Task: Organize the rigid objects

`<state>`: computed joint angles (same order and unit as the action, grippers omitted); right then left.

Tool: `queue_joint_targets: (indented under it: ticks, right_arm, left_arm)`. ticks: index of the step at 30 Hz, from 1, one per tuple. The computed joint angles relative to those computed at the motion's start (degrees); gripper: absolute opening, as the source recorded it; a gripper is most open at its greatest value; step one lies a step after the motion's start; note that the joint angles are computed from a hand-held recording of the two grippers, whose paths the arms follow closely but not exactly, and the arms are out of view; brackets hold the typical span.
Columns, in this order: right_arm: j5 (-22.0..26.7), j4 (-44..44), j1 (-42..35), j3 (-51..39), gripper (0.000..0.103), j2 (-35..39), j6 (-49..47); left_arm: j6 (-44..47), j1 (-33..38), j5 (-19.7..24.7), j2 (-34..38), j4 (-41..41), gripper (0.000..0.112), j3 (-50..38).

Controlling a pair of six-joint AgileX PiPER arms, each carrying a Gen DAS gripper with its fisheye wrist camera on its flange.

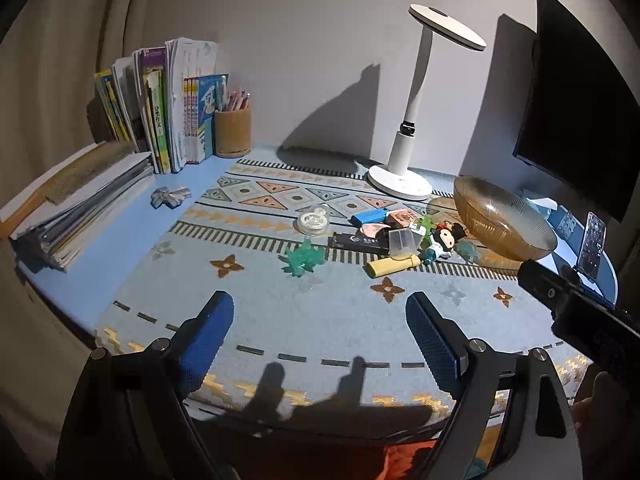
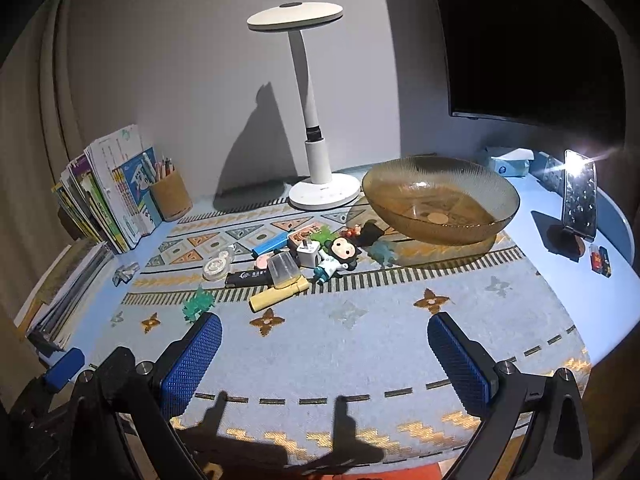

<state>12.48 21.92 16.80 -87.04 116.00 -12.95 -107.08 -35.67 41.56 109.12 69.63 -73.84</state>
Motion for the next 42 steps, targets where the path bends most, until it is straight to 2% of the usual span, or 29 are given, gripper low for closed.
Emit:
queue_joint_targets:
  ticks: [1,3,7,12,17,19,29,35,42]
  right_arm:
    - [0.2,-1.1,0.1,-0.2,0.103,0.1,0.9]
    - [0.2,-8.7,0.9,-1.0,0.103,0.6,8.0]
    - [1.8,-18.8,1.7,-3.5,0.103,1.9,17.4]
    - [2.0,-27.4,1.9,-4.9,0.103,2.9,25.7]
    - [4.3,-17.0,0.0,-8.7,0.103,6.6,16.3]
    - [5.2,-17.4,-0.1,-9.9,0.103,7.7,16.6]
    - [3.9,-12.9,-1.7,-8.1,0.103,7.8,12.4]
    - [5.2,-7.5,-2.8,-8.5,0.103,8.3,7.8]
    - [5.2,-6.5,-3.2,-8.1,0.103,8.3,7.0]
  left_arm:
    - [-0.5,0.4,-0.6,-0.3,0.3,0.087,0.5]
    - [-1.8,1.5,-2.6,-1.1,1.5,0.087,1.7]
    - [0.5,3.4,-5.0,-0.7,0.2,0.087,0.8]
    - [6.4,4.8,-3.9,0.9,-1.8,0.087,-3.2]
    - [9.0,3.9,0.1,3.5,-0.9,0.087,-7.0]
    - [9.6,3.5,1.1,4.6,-1.1,0.087,-8.0]
    - [8.3,2.3,1.1,6.9,-0.6,0.087,-10.3]
    - [8.6,1.5,2.0,7.4,-1.2,0.087,-11.0]
    - [11.0,1.5,0.7,8.2,-2.9,0.087,-11.9]
